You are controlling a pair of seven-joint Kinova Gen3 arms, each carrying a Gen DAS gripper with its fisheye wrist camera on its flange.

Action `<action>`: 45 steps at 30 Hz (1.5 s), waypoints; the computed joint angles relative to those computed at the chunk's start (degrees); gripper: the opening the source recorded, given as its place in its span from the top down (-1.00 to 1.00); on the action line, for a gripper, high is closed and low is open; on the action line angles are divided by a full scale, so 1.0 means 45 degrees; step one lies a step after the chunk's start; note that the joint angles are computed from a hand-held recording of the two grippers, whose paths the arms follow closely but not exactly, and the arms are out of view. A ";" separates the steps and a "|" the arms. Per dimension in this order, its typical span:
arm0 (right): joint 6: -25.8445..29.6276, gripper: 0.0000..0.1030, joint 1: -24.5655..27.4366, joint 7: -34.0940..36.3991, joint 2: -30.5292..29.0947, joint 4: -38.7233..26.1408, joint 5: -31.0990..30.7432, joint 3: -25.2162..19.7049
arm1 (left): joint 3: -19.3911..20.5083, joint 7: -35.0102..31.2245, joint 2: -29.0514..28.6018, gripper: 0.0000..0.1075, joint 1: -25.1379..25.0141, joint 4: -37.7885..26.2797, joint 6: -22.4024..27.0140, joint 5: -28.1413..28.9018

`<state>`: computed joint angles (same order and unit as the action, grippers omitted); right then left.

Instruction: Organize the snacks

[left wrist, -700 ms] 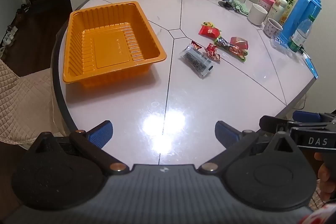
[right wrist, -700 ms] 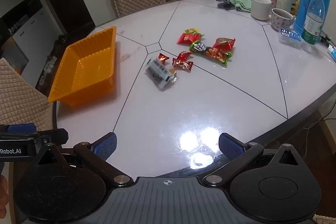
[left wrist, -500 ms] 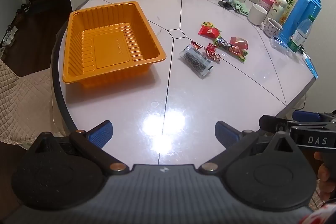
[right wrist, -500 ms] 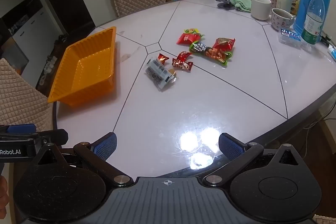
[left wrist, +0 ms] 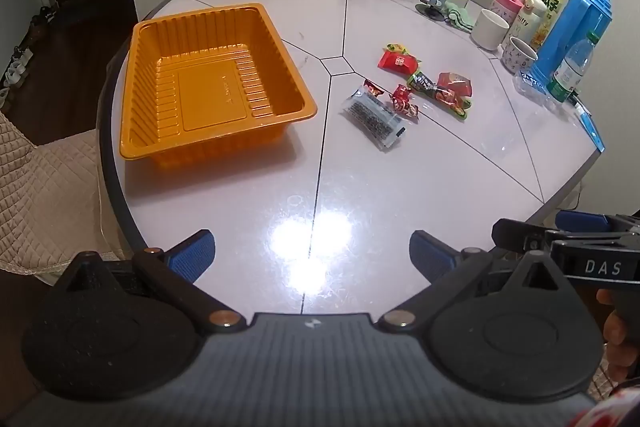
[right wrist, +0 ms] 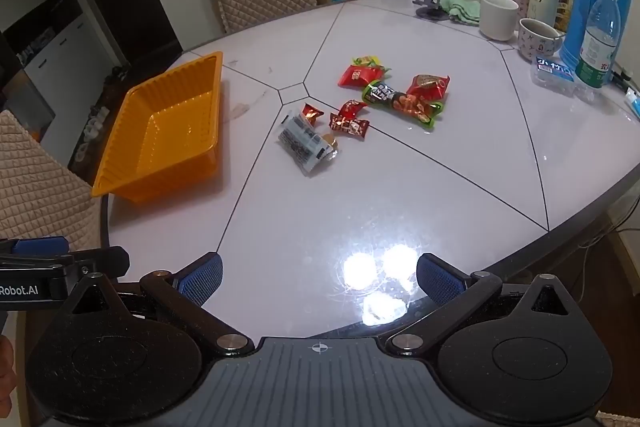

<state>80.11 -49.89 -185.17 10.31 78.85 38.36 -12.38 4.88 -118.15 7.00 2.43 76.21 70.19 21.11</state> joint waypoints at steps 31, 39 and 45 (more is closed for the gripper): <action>0.0343 -1.00 -0.0212 0.0389 0.0385 -0.0737 0.0072 0.0223 | -0.0075 -0.0277 0.0145 -0.91 -0.0319 -0.0342 0.0281 0.0317; 0.0334 -1.00 -0.0306 0.0419 0.0442 -0.0830 0.0120 0.0294 | -0.0099 -0.0343 0.0113 -0.92 -0.0385 -0.0349 0.0257 0.0353; 0.0361 -1.00 -0.0352 0.0448 0.0489 -0.0917 0.0136 0.0328 | -0.0128 -0.0462 0.0112 -0.91 -0.0473 -0.0365 0.0302 0.0437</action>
